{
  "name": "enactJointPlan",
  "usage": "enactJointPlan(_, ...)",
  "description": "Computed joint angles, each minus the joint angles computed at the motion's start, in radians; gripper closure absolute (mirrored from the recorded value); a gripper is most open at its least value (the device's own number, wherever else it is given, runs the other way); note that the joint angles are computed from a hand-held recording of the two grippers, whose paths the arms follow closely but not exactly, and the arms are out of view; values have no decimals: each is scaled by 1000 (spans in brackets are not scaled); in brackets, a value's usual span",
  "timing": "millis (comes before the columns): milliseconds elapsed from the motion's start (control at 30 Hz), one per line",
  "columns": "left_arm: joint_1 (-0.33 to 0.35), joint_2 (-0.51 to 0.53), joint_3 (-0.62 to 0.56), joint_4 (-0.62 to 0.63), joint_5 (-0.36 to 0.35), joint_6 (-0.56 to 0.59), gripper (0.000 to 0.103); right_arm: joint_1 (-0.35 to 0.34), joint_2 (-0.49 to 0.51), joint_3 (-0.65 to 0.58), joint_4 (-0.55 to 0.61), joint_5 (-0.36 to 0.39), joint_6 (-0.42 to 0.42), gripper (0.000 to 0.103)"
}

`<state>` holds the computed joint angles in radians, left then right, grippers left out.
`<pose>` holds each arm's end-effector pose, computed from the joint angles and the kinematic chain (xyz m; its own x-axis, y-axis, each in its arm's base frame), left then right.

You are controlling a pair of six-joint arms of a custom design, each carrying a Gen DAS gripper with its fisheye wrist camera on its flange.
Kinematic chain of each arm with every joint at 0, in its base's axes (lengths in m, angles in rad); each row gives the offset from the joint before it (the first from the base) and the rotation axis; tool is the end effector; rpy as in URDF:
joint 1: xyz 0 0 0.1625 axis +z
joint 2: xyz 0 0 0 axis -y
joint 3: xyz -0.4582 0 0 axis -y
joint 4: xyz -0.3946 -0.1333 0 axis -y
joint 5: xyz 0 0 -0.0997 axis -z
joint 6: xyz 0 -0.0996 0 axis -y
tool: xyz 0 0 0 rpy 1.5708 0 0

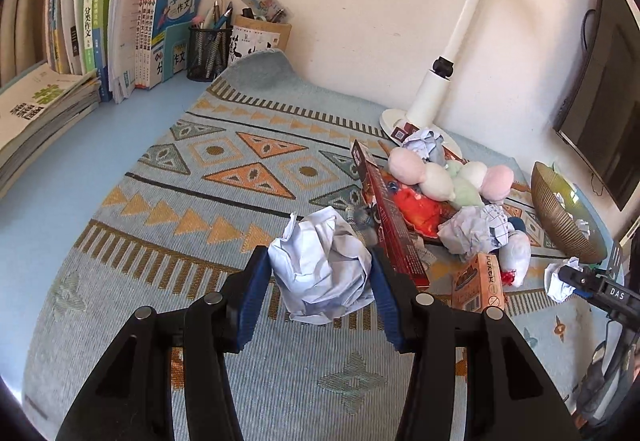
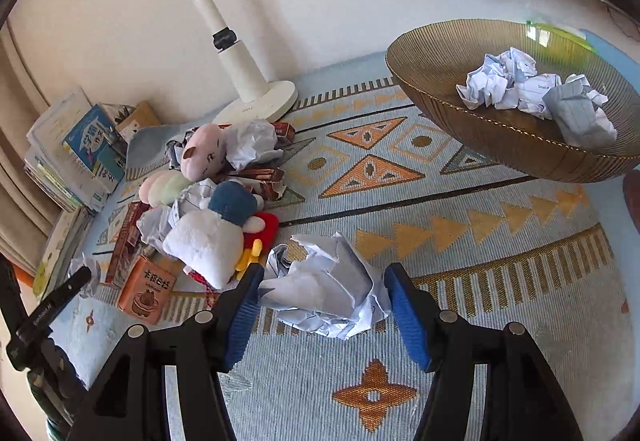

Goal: Organize objects
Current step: 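Carry both paper balls to the amber bowl and release them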

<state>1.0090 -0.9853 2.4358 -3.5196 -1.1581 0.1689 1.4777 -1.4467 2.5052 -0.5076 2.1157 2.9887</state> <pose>-0.0834 -0.4577 0.1201 -0.7862 0.4461 -0.4276 0.6088 0.6780 -0.4119 0.0562 -0.2769 0.1437 -0.8084 0.4338 0.3979 -0.0753 0.5942 -0.8008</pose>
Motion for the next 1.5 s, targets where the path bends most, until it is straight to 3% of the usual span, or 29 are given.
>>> enactJointPlan(100, -10, 23, -6, 10, 40, 5, 56, -11, 60, -18, -9, -15, -15, 32)
enactJointPlan(433, 4, 17, -15, 41, 16, -1, 55, -47, 58, -12, 4, -52, 3, 30)
enactJointPlan(567, 7, 16, -14, 36, 14, -9, 55, -34, 55, 6, -44, -46, -17, 39)
enactJointPlan(700, 7, 14, -14, 39, 14, -14, 55, 1, 59, 20, -99, -9, -44, 40)
enactJointPlan(833, -29, 9, 7, 20, 45, -24, 55, -4, 9, 64, -144, -50, -59, 40)
enactJointPlan(967, -129, -40, 40, 57, -14, -38, 55, -38, -112, 114, -97, -134, -20, 40)
enactJointPlan(1100, -256, -28, -10, 154, -110, -54, 55, 128, -262, 96, -12, 95, -21, 40)
enactJointPlan(1233, -344, 72, -133, 242, -242, -83, 55, 216, -501, 64, 107, 220, -37, 40)
enactJointPlan(1367, -405, 205, -263, 281, -329, -115, 55, 120, -653, 12, 239, 198, -18, 39)
enactJointPlan(1433, -411, 262, -329, 327, -392, -161, 55, 67, -643, -24, 288, 207, 13, 39)
enactJointPlan(1500, -414, 311, -378, 354, -444, -194, 55, -16, -651, -46, 347, 124, 30, 39)
